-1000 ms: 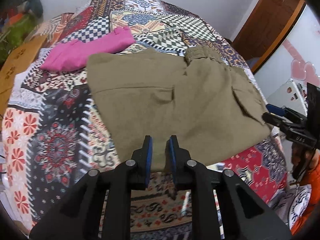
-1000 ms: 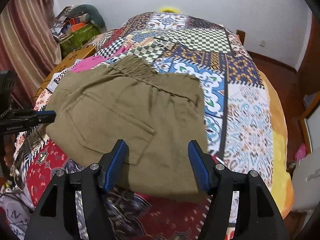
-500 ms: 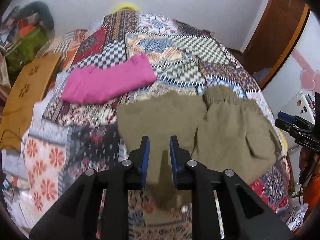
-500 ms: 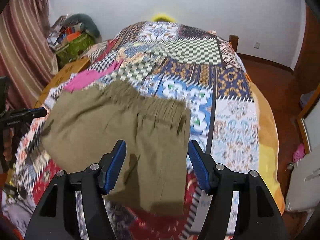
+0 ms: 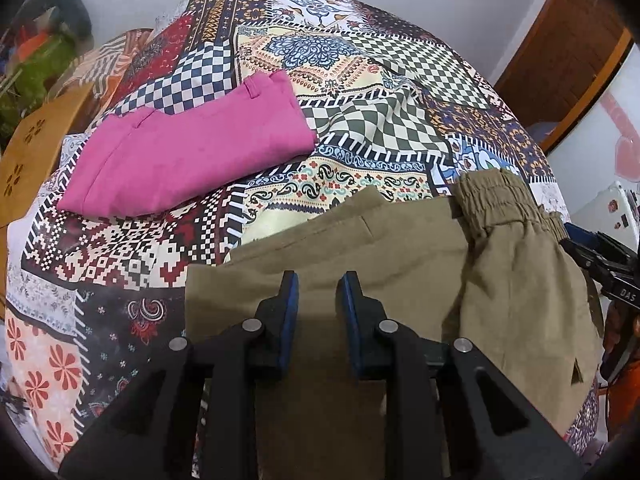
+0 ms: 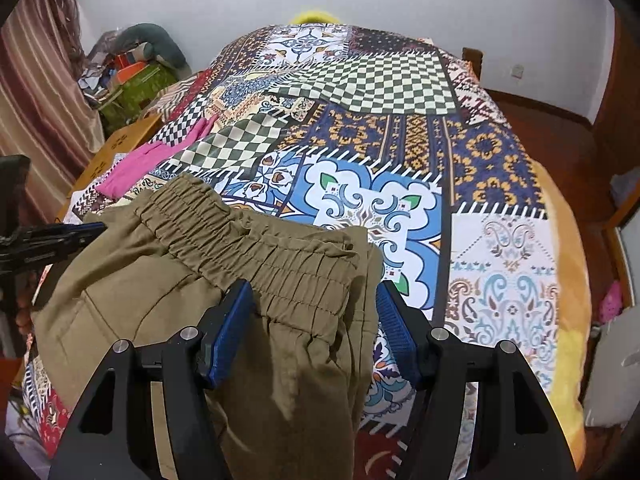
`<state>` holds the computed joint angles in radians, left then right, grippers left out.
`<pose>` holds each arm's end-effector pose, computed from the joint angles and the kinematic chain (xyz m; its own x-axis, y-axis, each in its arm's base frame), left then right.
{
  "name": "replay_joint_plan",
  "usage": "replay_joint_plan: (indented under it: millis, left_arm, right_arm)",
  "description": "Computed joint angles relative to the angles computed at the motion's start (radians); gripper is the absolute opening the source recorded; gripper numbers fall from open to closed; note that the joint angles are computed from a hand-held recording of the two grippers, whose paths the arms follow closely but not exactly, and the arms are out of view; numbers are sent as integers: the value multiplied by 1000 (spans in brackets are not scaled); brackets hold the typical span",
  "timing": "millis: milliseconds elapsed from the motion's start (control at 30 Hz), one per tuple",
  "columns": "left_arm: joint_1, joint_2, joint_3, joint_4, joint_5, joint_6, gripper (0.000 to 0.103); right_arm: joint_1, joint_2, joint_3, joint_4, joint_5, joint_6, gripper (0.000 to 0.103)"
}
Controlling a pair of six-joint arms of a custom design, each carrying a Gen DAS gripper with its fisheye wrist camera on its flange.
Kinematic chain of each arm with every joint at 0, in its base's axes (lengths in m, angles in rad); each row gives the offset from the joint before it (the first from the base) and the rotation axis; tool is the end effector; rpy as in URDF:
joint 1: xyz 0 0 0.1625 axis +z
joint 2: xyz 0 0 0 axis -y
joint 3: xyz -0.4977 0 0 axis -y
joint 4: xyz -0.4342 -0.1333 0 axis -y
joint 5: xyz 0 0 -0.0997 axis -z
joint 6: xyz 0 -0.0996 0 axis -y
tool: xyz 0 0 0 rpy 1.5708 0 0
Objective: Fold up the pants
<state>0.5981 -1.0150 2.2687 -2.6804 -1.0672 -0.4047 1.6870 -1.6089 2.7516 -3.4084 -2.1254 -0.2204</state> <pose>-0.2980 -0.4225 0.0721 -0.7227 0.4818 -0.4955 0.5801 0.8126 -0.0560 0.1142 -0.2807 0.2636 -0.8426 0.0638 0.5347 -0.2800 0.7961 -0.5364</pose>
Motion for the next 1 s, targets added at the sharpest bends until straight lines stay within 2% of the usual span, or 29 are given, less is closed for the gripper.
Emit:
replay_joint_plan:
  millis: [67, 200, 233, 333, 433, 533, 633, 767, 900, 1000]
  left_arm:
    - [-11, -2, -5, 20, 14, -4, 22]
    - [-36, -51, 13, 44, 34, -42, 23]
    - [-39, -65, 21, 39, 33, -49, 28]
    - [-58, -123, 58, 19, 36, -74, 54]
    - [-88, -174, 99, 10, 54, -96, 58]
    - [-99, -204, 123, 26, 33, -126, 66]
    - [-94, -214, 141, 52, -7, -166, 67]
    - [-74, -209, 167, 53, -49, -218, 67]
    - [-73, -196, 172, 26, -61, -214, 67]
    - [-72, -171, 154, 21, -75, -188, 67]
  right_arm:
    - [6, -17, -6, 25, -10, 9, 60]
    - [61, -53, -15, 59, -83, 23, 60]
    - [69, -69, -14, 69, -86, 28, 60]
    - [89, -127, -15, 142, -82, 54, 60]
    - [112, -163, -4, 190, -76, 82, 60]
    - [115, -170, 9, 219, -58, 119, 60]
    - [78, -184, 32, 235, -2, 156, 61]
    - [-5, -212, 69, 221, 84, 171, 69]
    - [-97, -269, 81, 262, 186, 149, 75]
    - [-129, -258, 74, 266, 217, 120, 79]
